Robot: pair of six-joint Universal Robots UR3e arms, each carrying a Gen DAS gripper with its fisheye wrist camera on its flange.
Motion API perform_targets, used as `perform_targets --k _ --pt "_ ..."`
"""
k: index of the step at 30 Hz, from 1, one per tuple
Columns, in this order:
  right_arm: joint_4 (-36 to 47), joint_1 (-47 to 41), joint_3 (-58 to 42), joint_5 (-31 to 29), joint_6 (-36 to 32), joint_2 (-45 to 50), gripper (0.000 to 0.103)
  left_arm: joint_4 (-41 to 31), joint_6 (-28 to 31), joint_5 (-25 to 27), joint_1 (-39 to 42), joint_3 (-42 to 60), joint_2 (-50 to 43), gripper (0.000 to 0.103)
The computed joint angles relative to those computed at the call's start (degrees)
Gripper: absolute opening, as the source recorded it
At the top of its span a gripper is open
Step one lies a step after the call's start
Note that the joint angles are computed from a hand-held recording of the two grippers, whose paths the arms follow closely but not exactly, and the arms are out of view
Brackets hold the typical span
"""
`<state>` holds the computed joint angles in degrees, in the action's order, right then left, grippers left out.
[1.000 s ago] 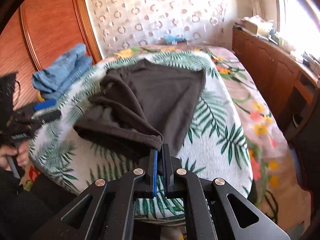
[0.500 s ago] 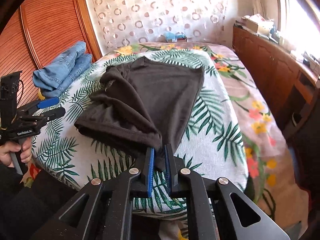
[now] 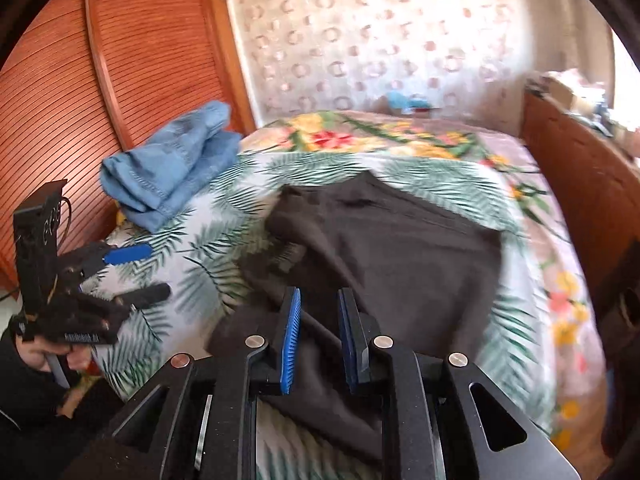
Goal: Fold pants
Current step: 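Open the right gripper to release the folded edge, then grasp the folded shorts' edge again with the right gripper, then lift and fold the shorts over onto themselves with the right gripper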
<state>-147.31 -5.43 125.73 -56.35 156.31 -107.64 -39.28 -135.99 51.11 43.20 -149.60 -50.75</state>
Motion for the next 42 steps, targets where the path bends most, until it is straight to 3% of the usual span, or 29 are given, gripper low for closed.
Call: perform_targets --k 3,11,16,19,23,24,26,27,32,42 --pt "-3.7 6.6 -5.8 -3.5 1.8 9.7 0.02 0.9 0.7 0.6 0.4 0.0 -1.2 0.08" --pt "-1.4 15.6 -21.6 -9.7 1.0 26.8 0.02 -2.2 3.3 -0.5 3.9 0.2 -1.0 0.08" --pt "1.8 17.7 -26.9 -12.3 0.0 30.5 0.02 -3.7 4.5 -0.9 5.1 0.2 -0.4 0.08" --pt "3.8 20.4 -32.3 -15.3 1.3 34.8 0.025 -3.8 4.6 -0.9 5.3 0.2 -0.6 0.08" --pt "4.0 21.5 -33.9 -16.6 0.3 36.2 0.027 -3.2 4.4 -0.8 4.8 0.3 -1.2 0.08" --pt "2.4 22.0 -33.6 -17.2 0.7 36.6 0.024 -2.9 4.3 -0.6 4.6 0.3 -1.5 0.08" --pt "1.3 22.8 -33.2 -20.1 0.6 36.3 0.005 -2.3 3.9 -0.3 4.1 0.4 -1.8 0.08" --pt "1.5 22.8 -33.4 -19.6 1.0 36.4 0.003 -2.2 3.7 -0.3 3.8 0.5 -1.8 0.08" --pt "-0.2 18.6 -29.4 -15.4 2.0 31.0 0.003 -1.1 2.2 0.0 1.3 1.8 -3.4 0.08" --pt "-2.6 5.6 -25.5 -9.8 4.1 23.5 0.003 10.3 -7.4 3.0 -13.1 9.6 -16.9 0.08"
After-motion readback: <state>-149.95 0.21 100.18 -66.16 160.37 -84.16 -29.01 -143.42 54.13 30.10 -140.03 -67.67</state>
